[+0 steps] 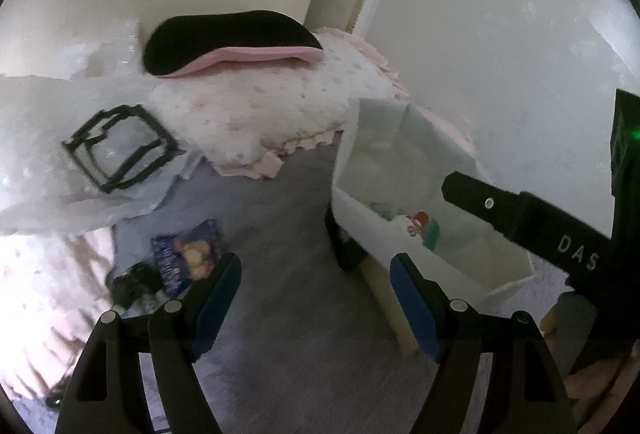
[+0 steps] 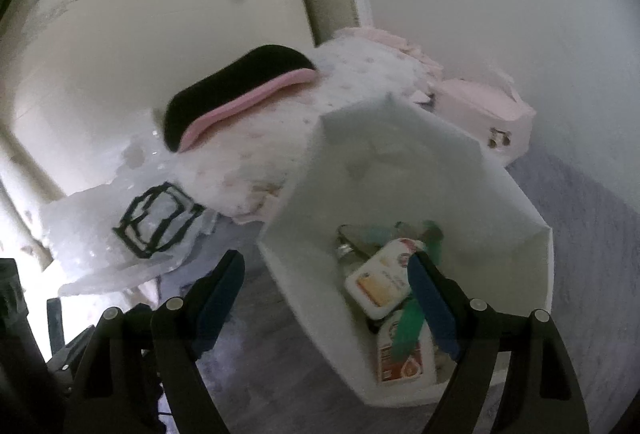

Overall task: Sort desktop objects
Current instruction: 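Move both grippers back to the keys and black oval object on the floor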

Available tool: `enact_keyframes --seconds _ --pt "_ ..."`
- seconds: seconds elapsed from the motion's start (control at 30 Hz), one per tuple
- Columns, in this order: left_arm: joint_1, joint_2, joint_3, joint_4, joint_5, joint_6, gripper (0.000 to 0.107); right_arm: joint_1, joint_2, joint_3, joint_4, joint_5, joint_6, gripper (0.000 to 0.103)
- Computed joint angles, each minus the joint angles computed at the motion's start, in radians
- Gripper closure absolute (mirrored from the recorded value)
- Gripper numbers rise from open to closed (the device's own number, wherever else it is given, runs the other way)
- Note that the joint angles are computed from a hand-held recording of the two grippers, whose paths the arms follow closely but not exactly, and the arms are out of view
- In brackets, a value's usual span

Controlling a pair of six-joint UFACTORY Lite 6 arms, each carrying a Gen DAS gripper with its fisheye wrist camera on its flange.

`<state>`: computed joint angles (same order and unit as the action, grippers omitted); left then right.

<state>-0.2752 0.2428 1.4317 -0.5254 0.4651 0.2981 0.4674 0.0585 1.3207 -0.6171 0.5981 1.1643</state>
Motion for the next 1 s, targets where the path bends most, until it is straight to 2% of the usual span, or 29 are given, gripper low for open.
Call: enact_keyframes --seconds 0.13,0.27,0.37,0.47,0.53,0.67,0.8,1.0 --pt "0.075 -0.124 -0.160 -0.069 -0.021 0.070 0.032 0.079 0.016 0.038 -0.014 0.026 0.008 0.019" --pt "0.169 -0.258 -0.349 -0.041 -0.061 0.059 0.032 0.150 0.063 0.076 0.044 0.008 -0.047 0.019" --pt "0.264 -0.347 -0.489 -0.133 -0.070 0.180 0.032 0.198 0.118 0.120 0.105 -0.008 -0.107 0.019" --pt "0.406 -0.423 -0.635 -0.293 -0.057 0.360 0.032 0.242 0.173 0.172 0.127 -0.006 -0.146 0.020" --pt "0.507 -0.439 -0.697 -0.423 -0.014 0.504 0.032 0.274 0.205 0.194 0.118 -0.011 -0.149 0.020" --pt "0.626 -0.456 -0.775 -0.540 0.019 0.680 0.032 0.303 0.259 0.198 0.164 -0.098 -0.182 0.020" --pt "0.682 -0.476 -0.831 -0.631 0.023 0.809 0.032 0.342 0.318 0.193 0.136 -0.176 -0.177 0.020" --pt "0.728 -0.413 -0.862 -0.746 0.003 0.970 0.032 0.399 0.394 0.198 0.114 -0.282 -0.178 0.020"
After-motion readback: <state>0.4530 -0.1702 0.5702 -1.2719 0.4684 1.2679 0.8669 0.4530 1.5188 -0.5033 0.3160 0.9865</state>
